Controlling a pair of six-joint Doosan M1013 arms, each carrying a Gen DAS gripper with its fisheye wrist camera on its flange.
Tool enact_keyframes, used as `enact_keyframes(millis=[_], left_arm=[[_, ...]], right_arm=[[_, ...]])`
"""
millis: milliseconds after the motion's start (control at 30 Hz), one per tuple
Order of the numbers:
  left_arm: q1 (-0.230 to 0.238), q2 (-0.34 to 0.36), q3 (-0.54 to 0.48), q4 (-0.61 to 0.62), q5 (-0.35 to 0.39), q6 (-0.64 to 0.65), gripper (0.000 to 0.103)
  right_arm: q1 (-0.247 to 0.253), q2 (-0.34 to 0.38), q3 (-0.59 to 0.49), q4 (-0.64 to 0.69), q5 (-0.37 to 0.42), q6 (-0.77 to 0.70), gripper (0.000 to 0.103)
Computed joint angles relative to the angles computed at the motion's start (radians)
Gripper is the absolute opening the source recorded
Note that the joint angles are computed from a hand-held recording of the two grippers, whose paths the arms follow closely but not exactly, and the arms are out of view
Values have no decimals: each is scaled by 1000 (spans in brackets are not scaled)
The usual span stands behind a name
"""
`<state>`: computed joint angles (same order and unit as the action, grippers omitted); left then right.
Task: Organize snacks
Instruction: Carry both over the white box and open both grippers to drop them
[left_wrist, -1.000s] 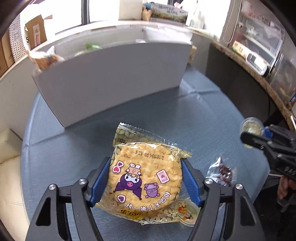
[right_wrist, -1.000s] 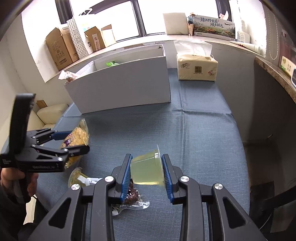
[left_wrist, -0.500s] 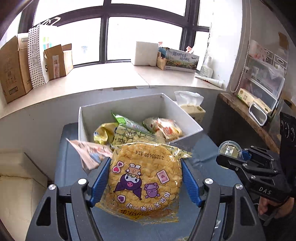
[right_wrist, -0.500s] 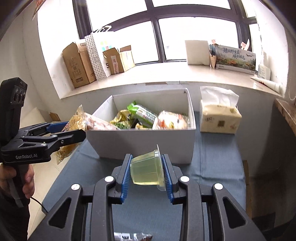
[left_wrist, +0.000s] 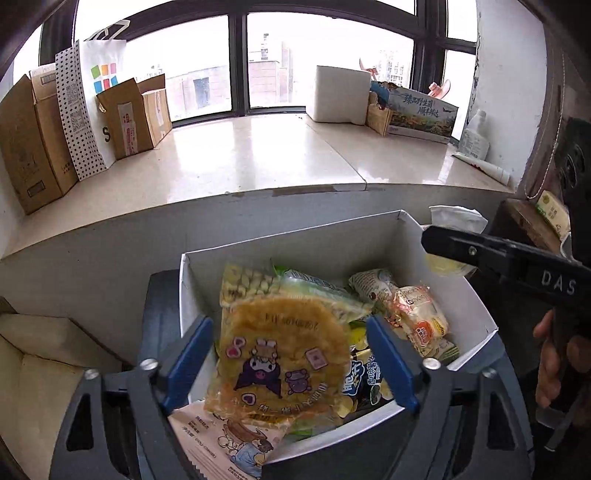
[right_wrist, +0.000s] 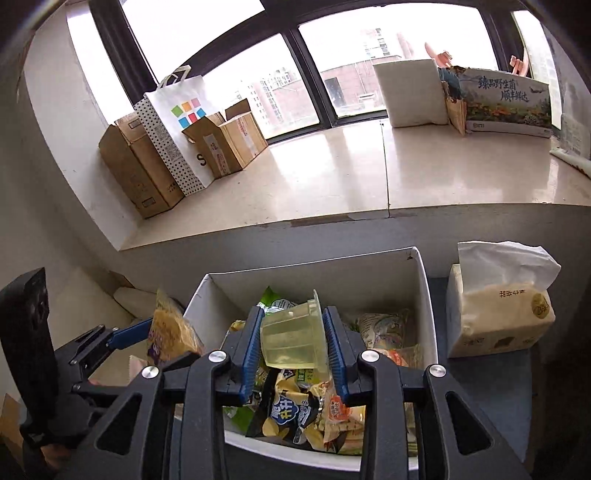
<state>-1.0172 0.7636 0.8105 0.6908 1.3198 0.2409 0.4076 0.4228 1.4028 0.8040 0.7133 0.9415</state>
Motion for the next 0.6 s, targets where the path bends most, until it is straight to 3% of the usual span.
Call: enact_keyframes(millis=[33,67,100,500,600], left_arm=[[-2,-1,8,8,-2,-8,103],[-5,-3,16,19,-1,-14,103],[-5,-5,23,18,-2,-18,103],[-17,-20,52,2,-49,-41,103],[-33,-30,56,19,-43,-47,103]], right_arm=[[4,7,-12,-36,-5,37,87],[5,10,-14,-41,-18,52,98],[4,9,-11,-39,-26,64,103],[7,-19,29,-74,-58,72,103],[2,-47,67,-17,-76,12,103]])
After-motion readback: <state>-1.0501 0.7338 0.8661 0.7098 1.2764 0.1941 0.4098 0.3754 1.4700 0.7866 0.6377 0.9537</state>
